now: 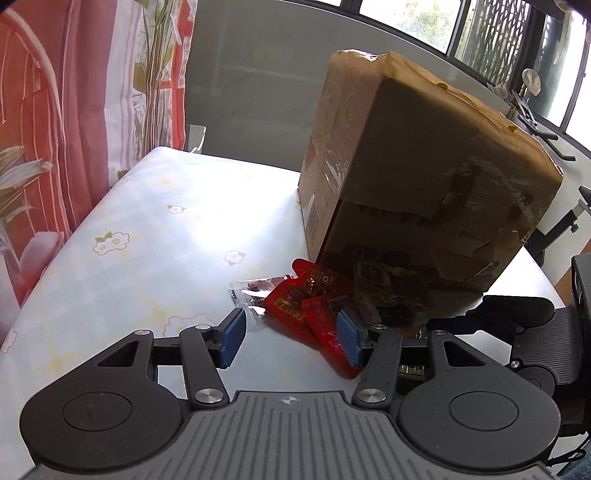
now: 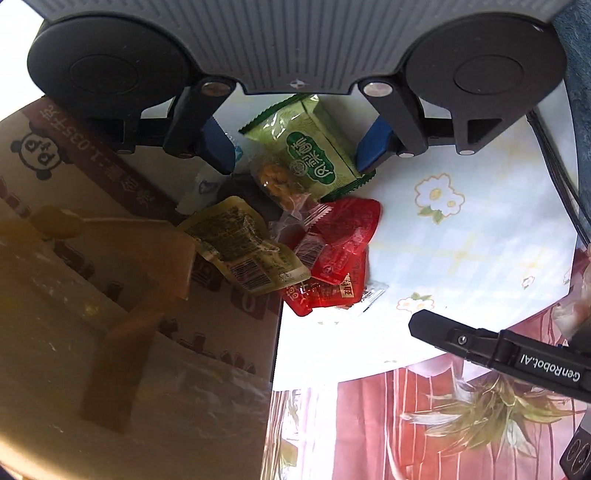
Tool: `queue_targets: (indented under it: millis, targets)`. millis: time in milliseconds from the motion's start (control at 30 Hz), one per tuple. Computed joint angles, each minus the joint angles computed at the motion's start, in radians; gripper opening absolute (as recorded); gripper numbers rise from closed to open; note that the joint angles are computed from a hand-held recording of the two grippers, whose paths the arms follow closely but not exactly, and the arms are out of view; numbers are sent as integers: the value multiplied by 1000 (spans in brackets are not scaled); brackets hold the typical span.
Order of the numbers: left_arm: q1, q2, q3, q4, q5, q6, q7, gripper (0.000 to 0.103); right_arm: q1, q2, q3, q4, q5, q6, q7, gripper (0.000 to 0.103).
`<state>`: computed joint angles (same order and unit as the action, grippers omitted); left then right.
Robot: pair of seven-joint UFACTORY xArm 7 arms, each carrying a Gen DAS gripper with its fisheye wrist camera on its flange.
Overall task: Organize snacks
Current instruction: 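Move both open tools back down to the red and green packets, then grasp the green packet with the right tool while the left tool grasps the small clear peanut packet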
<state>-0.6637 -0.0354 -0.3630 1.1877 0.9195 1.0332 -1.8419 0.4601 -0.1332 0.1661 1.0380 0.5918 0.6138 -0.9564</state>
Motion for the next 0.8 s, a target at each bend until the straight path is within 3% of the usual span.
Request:
queue_targets:
  millis: [233,333,667,733,800]
  targets:
    - [-12,23,1,24,-13,6,7,57,-2,1,-4,-1,55,29,-25,70]
    - [-20,31,4,32,-20,8,8,57,-10,-9,-12,-11,65,69,-1,61]
    - [-50,56,13,76,-48,45,17,57,-6,2,-15,-3,154,83,-51,59]
    - [-55,59,15,83,-52,52,15,57,-6,-5,-11,-21,171,51,-75,43]
    - [-57,67,18,94,-57,55,18,57,-10,-13,-22,-28,194,64,-92,43]
